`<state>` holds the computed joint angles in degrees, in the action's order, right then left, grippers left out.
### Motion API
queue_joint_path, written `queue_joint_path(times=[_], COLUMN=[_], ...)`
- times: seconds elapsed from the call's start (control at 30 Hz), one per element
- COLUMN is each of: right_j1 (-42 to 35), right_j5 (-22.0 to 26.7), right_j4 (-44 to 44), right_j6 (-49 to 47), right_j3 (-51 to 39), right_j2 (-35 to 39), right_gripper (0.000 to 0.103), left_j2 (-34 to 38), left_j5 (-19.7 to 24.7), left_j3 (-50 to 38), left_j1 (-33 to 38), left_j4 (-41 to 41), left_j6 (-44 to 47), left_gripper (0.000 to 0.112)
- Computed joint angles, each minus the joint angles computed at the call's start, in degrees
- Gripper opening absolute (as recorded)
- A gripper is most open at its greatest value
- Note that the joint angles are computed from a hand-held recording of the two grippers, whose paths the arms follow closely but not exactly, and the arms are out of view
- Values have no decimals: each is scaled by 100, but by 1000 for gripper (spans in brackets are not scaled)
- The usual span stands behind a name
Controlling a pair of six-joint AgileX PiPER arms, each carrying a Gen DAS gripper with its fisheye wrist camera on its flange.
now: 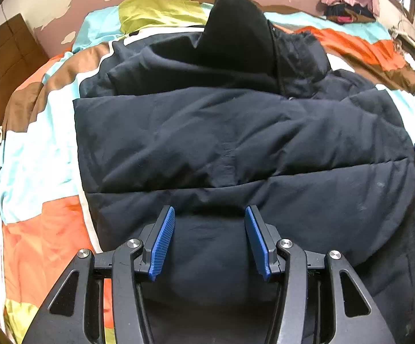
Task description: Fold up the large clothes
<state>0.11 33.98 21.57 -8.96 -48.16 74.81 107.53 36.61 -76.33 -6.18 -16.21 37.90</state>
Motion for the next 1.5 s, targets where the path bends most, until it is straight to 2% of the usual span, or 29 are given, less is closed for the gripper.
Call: queue_joint_path(times=[0.17, 0.3, 0.43, 0.53, 0.6, 0.63, 0.67, 0.73, 0.8, 0.93, 1.03, 1.1, 1.23, 1.3, 1.5], right_j1=[881, 1182, 1341, 1187, 967, 857, 774, 532, 284, 97, -139, -314, -566, -629, -302], right_j5=[-800, -924, -1007, -549, -548, -500, -448, -299, -38, 429, 727, 995, 1454, 1751, 2011], right_j4=[-156, -757, -1212, -756, -68, 182, 312, 709, 1023, 696, 371, 112, -166, -121, -610], right_j6=[328, 885, 1195, 975, 473, 300, 240, -25, -298, -4, 215, 511, 1131, 1264, 1824], right_j3=[-277, -607, -685, -941, -773, -657, -556, -285, -110, -48, -237, -579, -1332, -1721, -2225], right_j2=[849, 1785, 2087, 2001, 1587, 1308, 1076, 567, 288, 28, 173, 425, 855, 1070, 1143], right_gripper=[41, 41, 40, 41, 41, 45, 56, 70, 71, 71, 71, 71, 91, 91, 91], left_j2=[157, 425, 618, 576, 425, 367, 332, 347, 462, 939, 1300, 1387, 1405, 1426, 1382], left_j5=[-234, -331, -464, -304, -90, 94, 305, 633, 977, 1463, 1992, 2271, 2464, 2612, 2853], left_j3=[39, -19, -67, -183, -234, -321, -460, -807, -1341, -2546, -3339, -3580, -3860, -3985, -4104], left_j1=[-64, -115, -191, -189, -51, 48, 135, 199, 205, 33, -66, -48, -186, -178, 19], left_j4=[148, 498, 772, 832, 442, 169, -73, -322, -413, 67, 295, 265, 575, 614, 350], left_j6=[91, -256, -437, -582, -313, -134, 1, 101, 34, -631, -1180, -1319, -1509, -1501, -1120], left_gripper=[48, 56, 60, 59, 59, 59, 59, 59, 59, 59, 59, 59, 59, 59, 59])
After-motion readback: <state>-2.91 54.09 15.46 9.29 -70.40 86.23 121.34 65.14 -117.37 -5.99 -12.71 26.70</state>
